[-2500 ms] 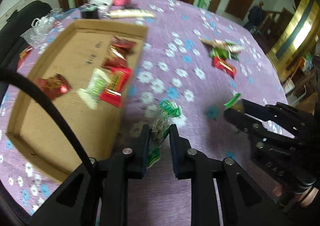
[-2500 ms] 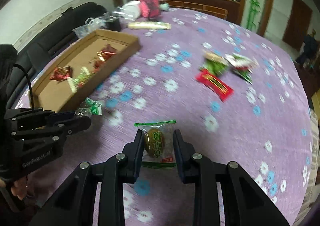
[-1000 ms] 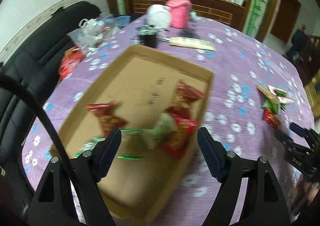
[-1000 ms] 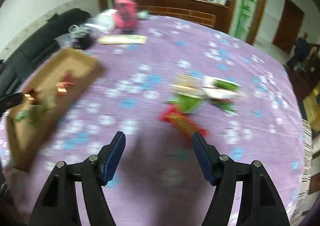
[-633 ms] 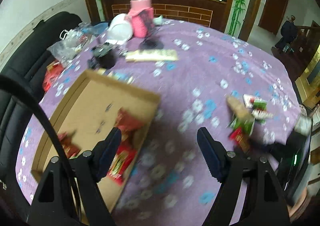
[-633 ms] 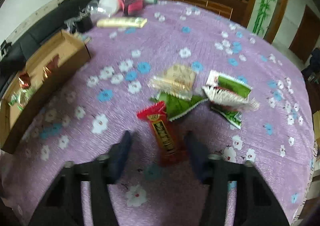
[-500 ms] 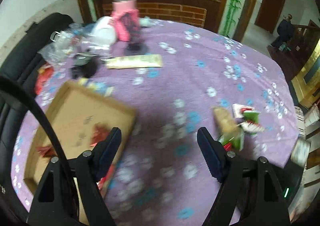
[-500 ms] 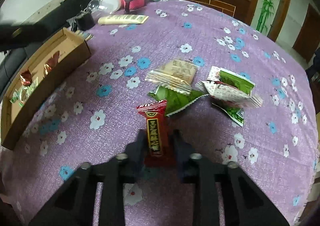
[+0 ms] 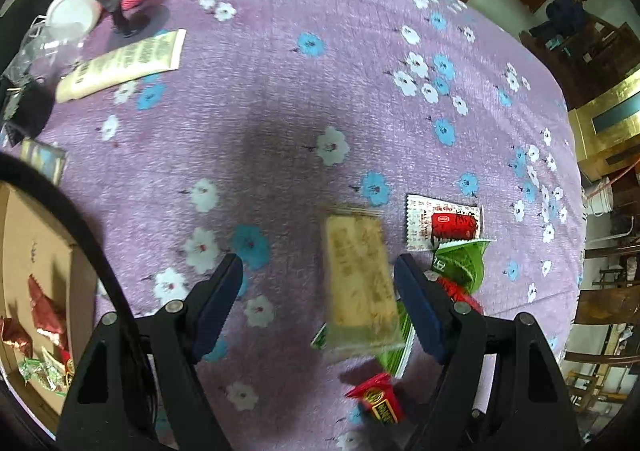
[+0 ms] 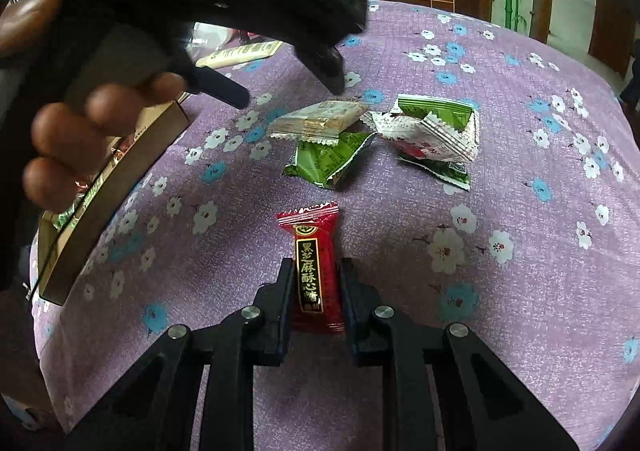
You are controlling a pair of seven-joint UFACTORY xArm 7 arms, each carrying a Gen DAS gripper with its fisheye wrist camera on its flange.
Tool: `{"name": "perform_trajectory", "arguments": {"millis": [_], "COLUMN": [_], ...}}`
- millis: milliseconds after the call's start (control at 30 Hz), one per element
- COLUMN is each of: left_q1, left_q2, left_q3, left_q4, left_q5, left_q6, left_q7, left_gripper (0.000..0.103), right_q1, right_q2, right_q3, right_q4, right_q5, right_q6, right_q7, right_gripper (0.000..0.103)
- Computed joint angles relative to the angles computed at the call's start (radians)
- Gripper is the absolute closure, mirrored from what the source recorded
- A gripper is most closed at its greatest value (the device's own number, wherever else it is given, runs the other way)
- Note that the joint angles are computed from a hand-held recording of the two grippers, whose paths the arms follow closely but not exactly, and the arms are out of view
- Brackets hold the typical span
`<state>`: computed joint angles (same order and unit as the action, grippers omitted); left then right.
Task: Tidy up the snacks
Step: 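Grasp a red snack bar with the right tool while the left tool grasps a beige cake bar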
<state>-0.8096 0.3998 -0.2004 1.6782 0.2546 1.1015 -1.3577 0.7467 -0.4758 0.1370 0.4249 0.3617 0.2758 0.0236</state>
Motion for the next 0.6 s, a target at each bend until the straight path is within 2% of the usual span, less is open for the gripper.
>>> {"name": "perform_trajectory", "arguments": {"millis": [100, 167, 233, 267, 300, 500, 600], "left_q1": [0.011, 0.005, 0.019, 0.009, 0.004, -0.001, 0.006], "left_q2": [0.033, 0.054, 0.063, 0.073, 0.076, 0.039, -0.025], "left_q3": [-0.008, 0.000, -0.006, 0.002, 0.007, 0.015, 0.009], "left_q4": [0.029, 0.054, 0.050, 0.067, 0.075, 0.013, -0.082], "left_q5": [-0.030, -0.029, -0.061, -0.048, -0.040, -0.025, -0.009], "left_q6": [0.003, 0.027, 0.015, 0.034, 0.045, 0.019, -0.016], "left_q7": [0.045, 0.057, 0.091, 0.091, 0.097, 0.085, 0.054], "left_gripper": [0.025, 0.030, 0.054, 0.057, 0.065, 0.068, 0.068], "right_q1": [0.015, 0.020, 0.022, 0.020, 0.017, -0.024, -0.083], "right_q2": [0.016, 0.019, 0.007, 0.006, 0.006, 0.044, 0.051], "right_q3": [-0.021, -0.030, -0.043, -0.042, -0.040, -0.001, 0.070], "right_q4": [0.006, 0.008, 0.005, 0.005, 0.006, 0.046, 0.051], "right_q5": [0.020, 0.033, 0.046, 0.049, 0.051, 0.013, -0.067], "right_q6": [-0.014, -0.016, -0.007, -0.006, -0.005, 0.007, -0.003], "right_q7": [-0.022, -0.031, -0.045, -0.047, -0.048, -0.044, 0.008], "right_gripper": [0.083, 0.083, 0.083, 0.083, 0.083, 0.081, 0.082]}}
